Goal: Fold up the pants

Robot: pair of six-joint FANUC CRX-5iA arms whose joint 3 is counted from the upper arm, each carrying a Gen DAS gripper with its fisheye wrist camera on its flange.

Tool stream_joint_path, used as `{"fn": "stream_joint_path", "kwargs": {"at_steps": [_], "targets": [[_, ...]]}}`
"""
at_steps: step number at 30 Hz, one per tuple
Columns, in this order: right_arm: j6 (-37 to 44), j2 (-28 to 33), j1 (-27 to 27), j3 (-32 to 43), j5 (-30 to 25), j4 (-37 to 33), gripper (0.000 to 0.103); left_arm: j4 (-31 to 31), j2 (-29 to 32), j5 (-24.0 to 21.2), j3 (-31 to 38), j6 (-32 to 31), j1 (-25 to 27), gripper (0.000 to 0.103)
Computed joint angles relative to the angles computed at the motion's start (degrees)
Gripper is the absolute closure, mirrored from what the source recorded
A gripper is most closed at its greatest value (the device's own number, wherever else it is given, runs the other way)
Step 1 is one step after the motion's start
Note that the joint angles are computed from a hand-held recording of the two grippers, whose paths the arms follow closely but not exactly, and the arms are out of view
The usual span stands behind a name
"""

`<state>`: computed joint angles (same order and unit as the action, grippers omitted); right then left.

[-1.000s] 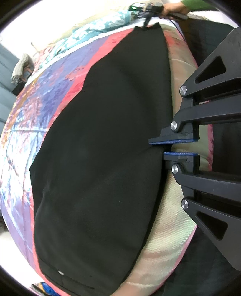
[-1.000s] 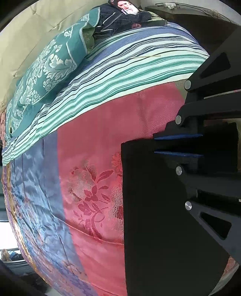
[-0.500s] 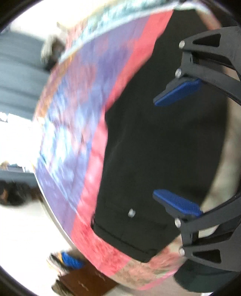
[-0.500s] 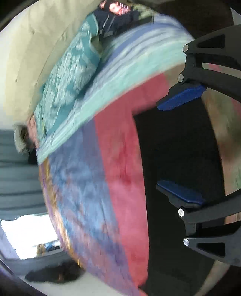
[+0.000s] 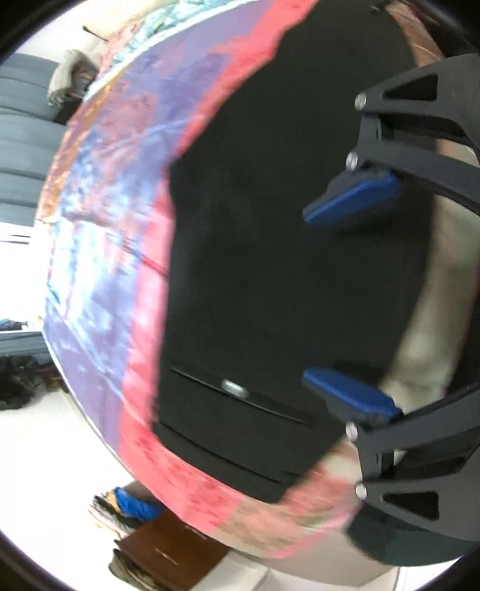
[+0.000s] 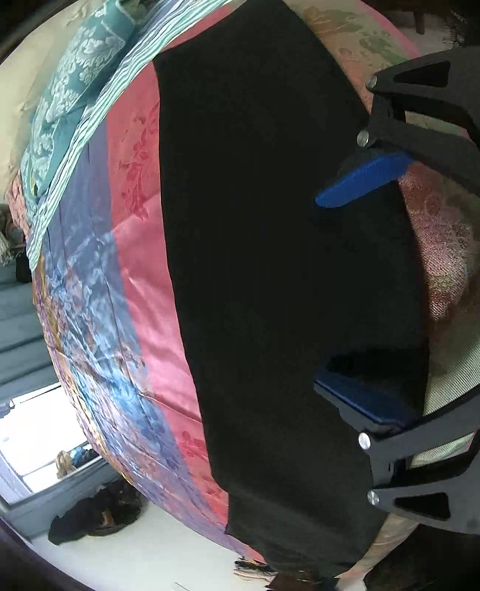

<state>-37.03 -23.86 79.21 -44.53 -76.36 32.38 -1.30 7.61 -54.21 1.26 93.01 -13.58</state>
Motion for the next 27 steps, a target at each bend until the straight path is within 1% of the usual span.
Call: {"fn": "stream_joint_path", "kwargs": {"at_steps": [2, 3, 5, 6, 7, 8, 9, 10, 12, 13, 17, 19, 20, 22, 25, 27], "targets": [[2.82, 1.58, -0.8, 0.62, 0.19, -0.38, 0.005, -1.22, 3.77, 0.02, 4.74, -0.68, -1.27, 0.018], [3.38, 2.47, -0.97, 1.02, 0.23, -0.36, 0.004, -4.15, 6.69, -1.18, 8.69, 0.0, -2.53, 0.018], [3.32, 2.87, -0.84, 1.07, -0.07, -0.19, 0.001, -12.73, 12.32, -6.0, 16.69, 5.33, -4.81, 0.02], [3.24, 2.98, -0.92, 0.96, 0.06, 0.01, 0.0, -17.73, 16.22, -11.16, 21.87, 9.85, -5.5, 0.021], [3.21, 3.0, -0.97, 0.88, 0.09, 0.11, 0.0, -19.74, 18.64, -14.5, 24.67, 12.95, -5.49, 0.019], [3.07, 3.0, -0.89, 0.81, 0.08, 0.2, 0.0, -18.78, 19.53, -15.21, 25.1, 14.61, -4.46, 0.011], [2.89, 3.02, -0.72, 0.78, 0.0, 0.26, 0.0, -17.01, 19.18, -14.01, 23.99, 16.85, -3.01, 0.007], [2.87, 3.04, -0.63, 0.79, -0.13, 0.29, 0.0, -16.42, 18.65, -13.4, 23.39, 17.72, -2.58, 0.007], [2.98, 3.39, -0.67, 0.97, -0.19, 0.33, 0.0, -15.32, 17.31, -12.83, 22.27, 17.34, -2.41, 0.009], [3.04, 3.55, -0.68, 0.99, -0.25, 0.38, 0.0, -14.47, 16.14, -11.8, 20.98, 16.73, -2.33, 0.01], [3.12, 3.57, -0.72, 0.88, -0.27, 0.63, 0.0, -9.81, 11.11, -5.29, 14.56, 11.43, -2.69, 0.01], [2.98, 3.58, -0.59, 0.73, -0.31, 0.79, 0.0, -6.66, 10.53, -3.63, 13.36, 7.43, -2.82, 0.01], [2.92, 3.62, -0.52, 0.68, -0.36, 0.88, 0.0, -4.7, 11.16, -3.51, 13.74, 5.02, -3.45, 0.01], [2.81, 3.6, -0.29, 0.55, -0.49, 1.0, 0.0, -3.08, 13.18, -4.06, 15.64, 2.52, -4.87, 0.01], [2.75, 3.52, -0.06, 0.35, -0.52, 1.27, 0.0, -3.38, 16.54, -3.74, 19.25, 1.28, -7.15, 0.01], [2.75, 3.44, 0.12, 0.21, -0.57, 1.4, 0.0, -5.3, 18.63, -4.54, 22.37, 2.36, -8.76, 0.01]]}}
